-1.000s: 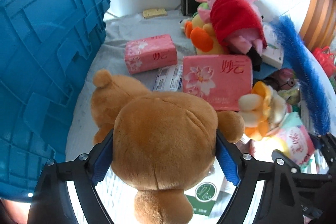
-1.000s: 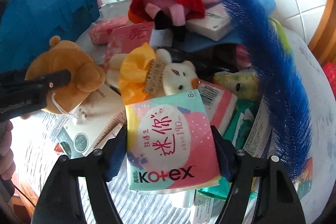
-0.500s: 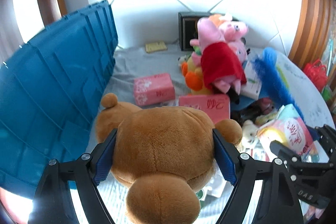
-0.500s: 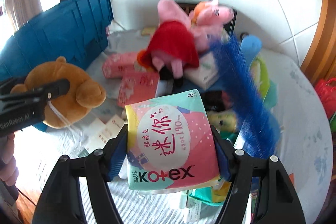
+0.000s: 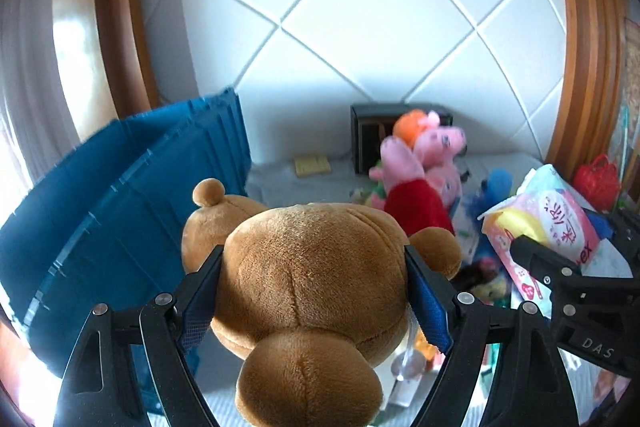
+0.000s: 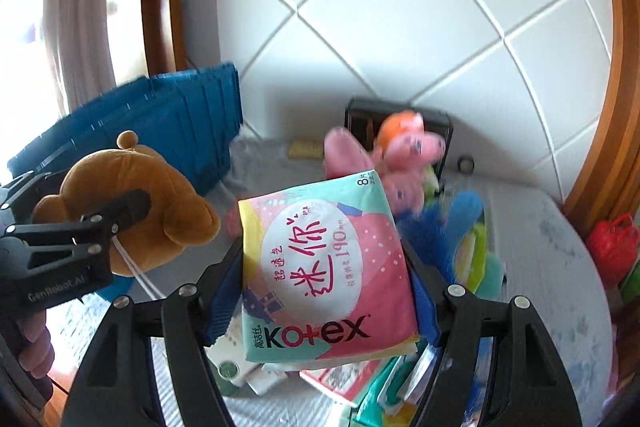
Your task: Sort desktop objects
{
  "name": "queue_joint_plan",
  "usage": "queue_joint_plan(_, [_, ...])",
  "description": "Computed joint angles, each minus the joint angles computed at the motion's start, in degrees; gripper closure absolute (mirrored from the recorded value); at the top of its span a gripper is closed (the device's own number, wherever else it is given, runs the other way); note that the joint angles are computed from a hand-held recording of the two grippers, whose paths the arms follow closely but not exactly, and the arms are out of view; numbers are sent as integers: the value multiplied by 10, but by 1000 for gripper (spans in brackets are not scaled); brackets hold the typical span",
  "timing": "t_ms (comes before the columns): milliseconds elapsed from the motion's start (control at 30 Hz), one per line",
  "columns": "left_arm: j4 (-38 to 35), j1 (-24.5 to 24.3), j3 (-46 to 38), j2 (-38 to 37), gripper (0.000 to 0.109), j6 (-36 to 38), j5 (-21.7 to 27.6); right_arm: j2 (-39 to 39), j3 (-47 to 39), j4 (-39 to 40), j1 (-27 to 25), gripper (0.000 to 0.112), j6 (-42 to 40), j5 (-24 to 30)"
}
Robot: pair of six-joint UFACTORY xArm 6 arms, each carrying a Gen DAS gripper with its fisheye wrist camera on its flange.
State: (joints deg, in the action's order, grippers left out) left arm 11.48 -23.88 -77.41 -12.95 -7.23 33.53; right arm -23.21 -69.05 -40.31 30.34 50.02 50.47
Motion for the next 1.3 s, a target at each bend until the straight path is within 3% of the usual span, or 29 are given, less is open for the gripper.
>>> queue_joint_plan(300, [30, 16, -81, 15, 25, -24, -6, 29, -85, -41, 25, 41, -14, 9])
queue_joint_plan(467, [6, 46, -150, 52, 37, -3, -1, 75, -158, -52, 40, 41, -24, 17])
queue_joint_plan(533, [-16, 69, -187, 72, 73, 20, 9, 113, -208, -67, 51, 41, -28, 23])
queue_joint_plan(600, [-81, 102, -277, 128, 76, 64, 81, 156, -263, -72, 61, 41, -28, 26])
queue_joint_plan(767, [-104, 167, -433, 256, 79, 102, 152, 339, -479, -42, 79, 41, -48, 32])
queue_joint_plan(900, [-152, 177, -449, 275, 77, 178, 152, 446, -611, -30, 83, 41, -47, 86])
queue_joint_plan(933, [-164, 172, -446, 275, 72, 197, 153, 440, -597, -31, 82, 41, -33, 94])
queue_joint_plan(1000, [-193, 158, -421, 266, 30, 233, 151, 418, -551, -38, 78, 41, 3, 96])
queue_joint_plan(1100, [-210, 123, -331, 220, 27, 266, 119, 345, -434, -47, 67, 41, 49, 93])
queue_joint_plan(1300, [-213, 67, -254, 198, 27, 280, 152, 208, -242, -48, 38, 41, 109, 98])
